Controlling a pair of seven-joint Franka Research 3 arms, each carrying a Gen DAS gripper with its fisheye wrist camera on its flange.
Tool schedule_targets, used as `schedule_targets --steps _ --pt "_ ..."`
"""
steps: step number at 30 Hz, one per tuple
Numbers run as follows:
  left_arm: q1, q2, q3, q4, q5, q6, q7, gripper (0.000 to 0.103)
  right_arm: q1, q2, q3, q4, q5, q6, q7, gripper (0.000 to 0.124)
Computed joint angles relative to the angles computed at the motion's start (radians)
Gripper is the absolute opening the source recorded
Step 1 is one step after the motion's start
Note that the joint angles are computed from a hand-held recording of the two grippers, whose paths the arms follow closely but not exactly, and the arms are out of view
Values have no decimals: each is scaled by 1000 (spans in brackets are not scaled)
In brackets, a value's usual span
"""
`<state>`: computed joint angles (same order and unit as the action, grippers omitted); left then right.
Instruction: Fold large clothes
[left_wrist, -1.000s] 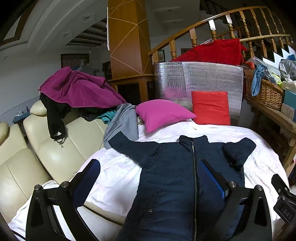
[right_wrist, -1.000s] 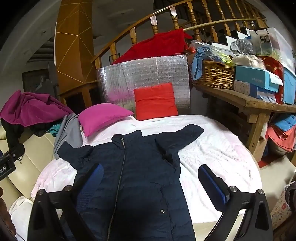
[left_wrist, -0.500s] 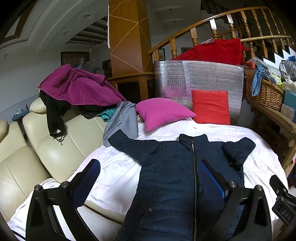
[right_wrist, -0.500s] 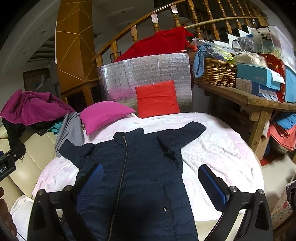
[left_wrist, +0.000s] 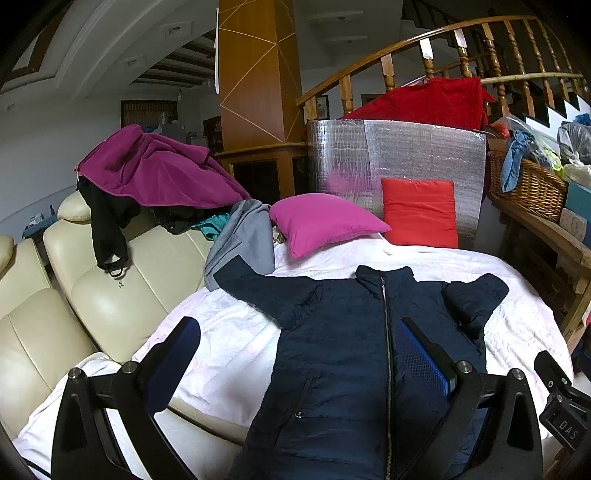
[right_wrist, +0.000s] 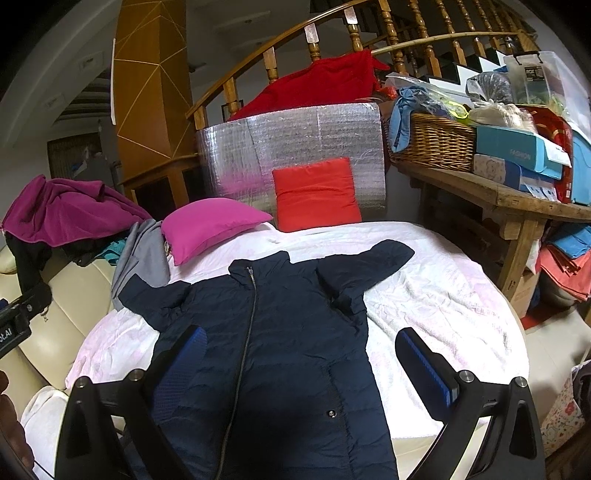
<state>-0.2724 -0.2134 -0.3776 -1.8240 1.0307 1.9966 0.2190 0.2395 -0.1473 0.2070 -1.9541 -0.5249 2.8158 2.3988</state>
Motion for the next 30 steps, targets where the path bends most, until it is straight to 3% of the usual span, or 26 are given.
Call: schedule_targets --steps 30 --pt "6 -8 4 -12 -10 17 -1 103 20 16 -10 15 31 -19 -40 103"
